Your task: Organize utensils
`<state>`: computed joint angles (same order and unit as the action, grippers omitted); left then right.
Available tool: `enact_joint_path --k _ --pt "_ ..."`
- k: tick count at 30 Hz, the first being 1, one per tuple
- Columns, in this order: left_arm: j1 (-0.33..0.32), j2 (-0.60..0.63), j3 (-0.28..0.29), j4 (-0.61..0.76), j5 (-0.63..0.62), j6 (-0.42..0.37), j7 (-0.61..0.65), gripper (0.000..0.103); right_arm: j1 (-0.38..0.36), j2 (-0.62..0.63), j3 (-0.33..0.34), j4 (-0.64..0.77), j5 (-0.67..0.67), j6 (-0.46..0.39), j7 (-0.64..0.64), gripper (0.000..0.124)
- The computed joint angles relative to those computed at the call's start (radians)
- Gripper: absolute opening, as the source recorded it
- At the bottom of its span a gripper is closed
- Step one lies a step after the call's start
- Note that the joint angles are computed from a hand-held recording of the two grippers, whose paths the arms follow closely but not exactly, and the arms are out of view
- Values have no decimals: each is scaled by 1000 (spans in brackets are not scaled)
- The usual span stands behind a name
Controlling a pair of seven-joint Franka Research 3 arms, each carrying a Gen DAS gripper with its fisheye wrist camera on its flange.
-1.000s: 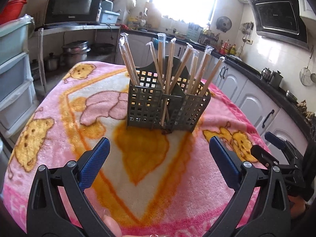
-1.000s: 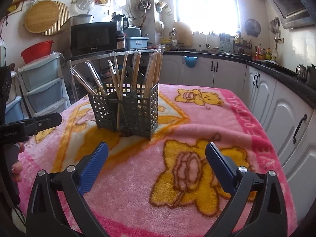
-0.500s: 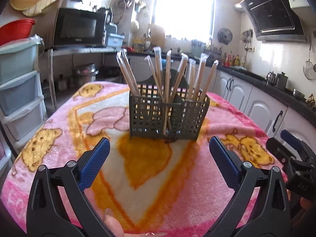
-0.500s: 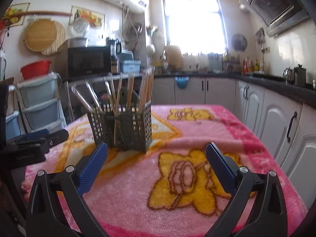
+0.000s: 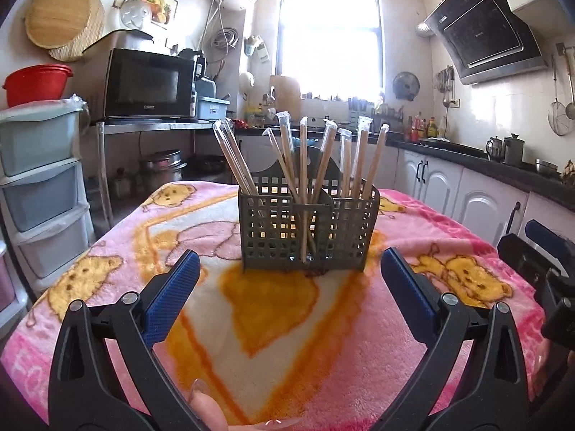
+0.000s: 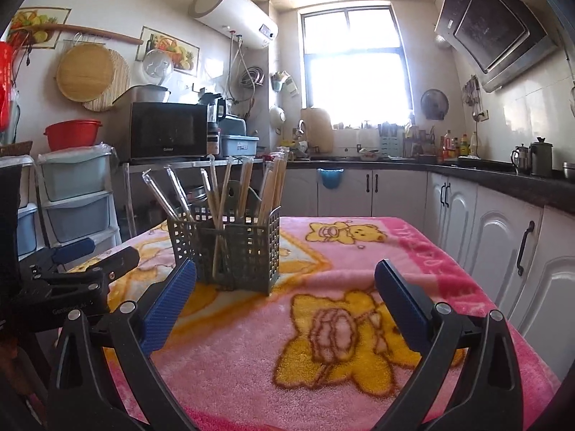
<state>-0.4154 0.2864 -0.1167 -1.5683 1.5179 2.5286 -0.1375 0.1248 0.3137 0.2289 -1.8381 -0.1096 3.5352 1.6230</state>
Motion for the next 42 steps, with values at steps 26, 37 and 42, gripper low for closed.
enact_joint_path --k 26,37,42 --pt "13 -12 -4 -20 11 21 -34 93 -12 2 14 -2 7 -21 -6 97" --pt "15 -13 -3 -19 11 25 -36 93 -16 5 16 -2 -4 -23 -9 97" --pt "16 -16 -3 -24 12 22 -44 93 -2 5 5 0 14 -24 -19 97"
